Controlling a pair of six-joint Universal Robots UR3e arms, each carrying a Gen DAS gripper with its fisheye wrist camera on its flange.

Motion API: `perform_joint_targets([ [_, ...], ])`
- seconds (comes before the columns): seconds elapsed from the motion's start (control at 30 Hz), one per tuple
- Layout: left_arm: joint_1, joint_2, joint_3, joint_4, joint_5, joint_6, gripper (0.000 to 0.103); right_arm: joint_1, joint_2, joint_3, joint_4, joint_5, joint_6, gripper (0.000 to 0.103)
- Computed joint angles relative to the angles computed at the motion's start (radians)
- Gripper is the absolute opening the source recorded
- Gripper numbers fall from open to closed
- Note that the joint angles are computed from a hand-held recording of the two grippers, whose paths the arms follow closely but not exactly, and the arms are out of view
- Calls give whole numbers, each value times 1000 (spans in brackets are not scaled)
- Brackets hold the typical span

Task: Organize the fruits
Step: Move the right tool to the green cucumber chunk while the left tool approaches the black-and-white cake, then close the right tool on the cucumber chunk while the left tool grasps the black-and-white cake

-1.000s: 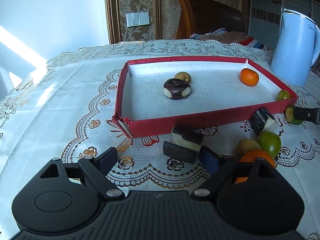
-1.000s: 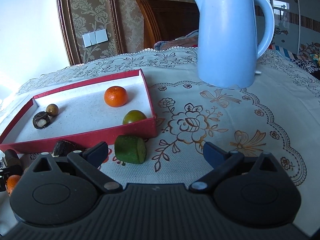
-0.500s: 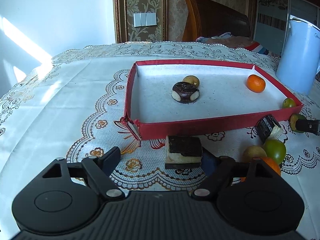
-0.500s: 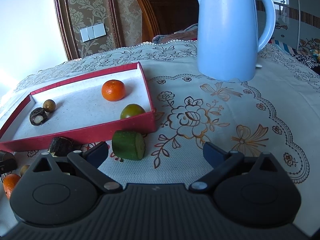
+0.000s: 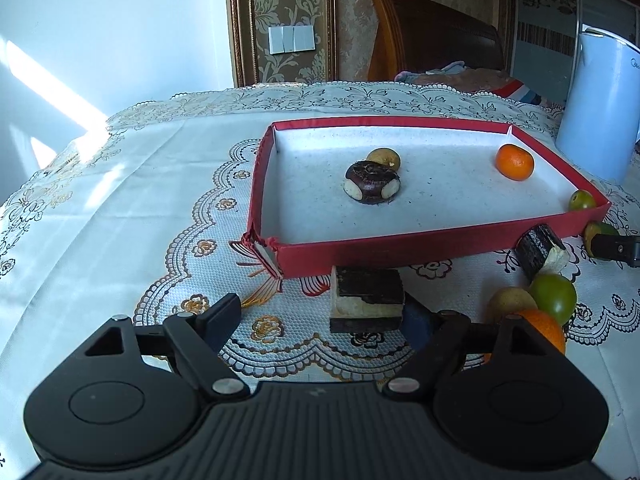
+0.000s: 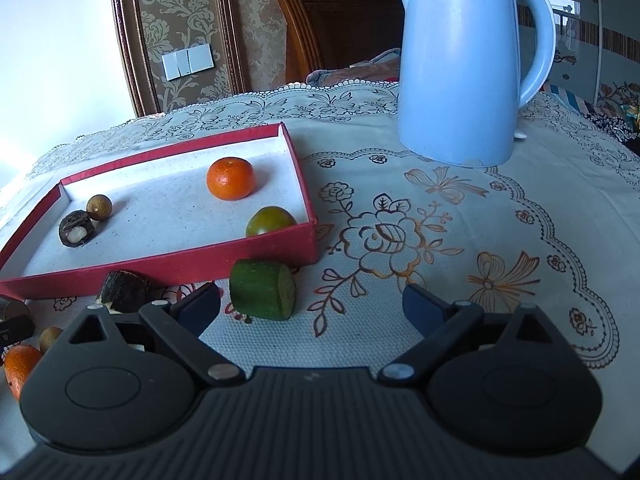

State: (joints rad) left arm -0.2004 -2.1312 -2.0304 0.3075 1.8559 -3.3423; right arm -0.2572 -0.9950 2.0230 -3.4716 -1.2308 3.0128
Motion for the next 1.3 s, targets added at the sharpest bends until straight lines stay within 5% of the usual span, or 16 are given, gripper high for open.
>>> perform_joint_targets([
  [0.97, 0, -5, 5, -5, 6, -5, 87, 37, 21, -25, 0, -61, -1, 90],
  [1.3, 2, -5, 6, -6, 4, -7, 88, 81, 37, -60, 1, -114, -16, 66],
])
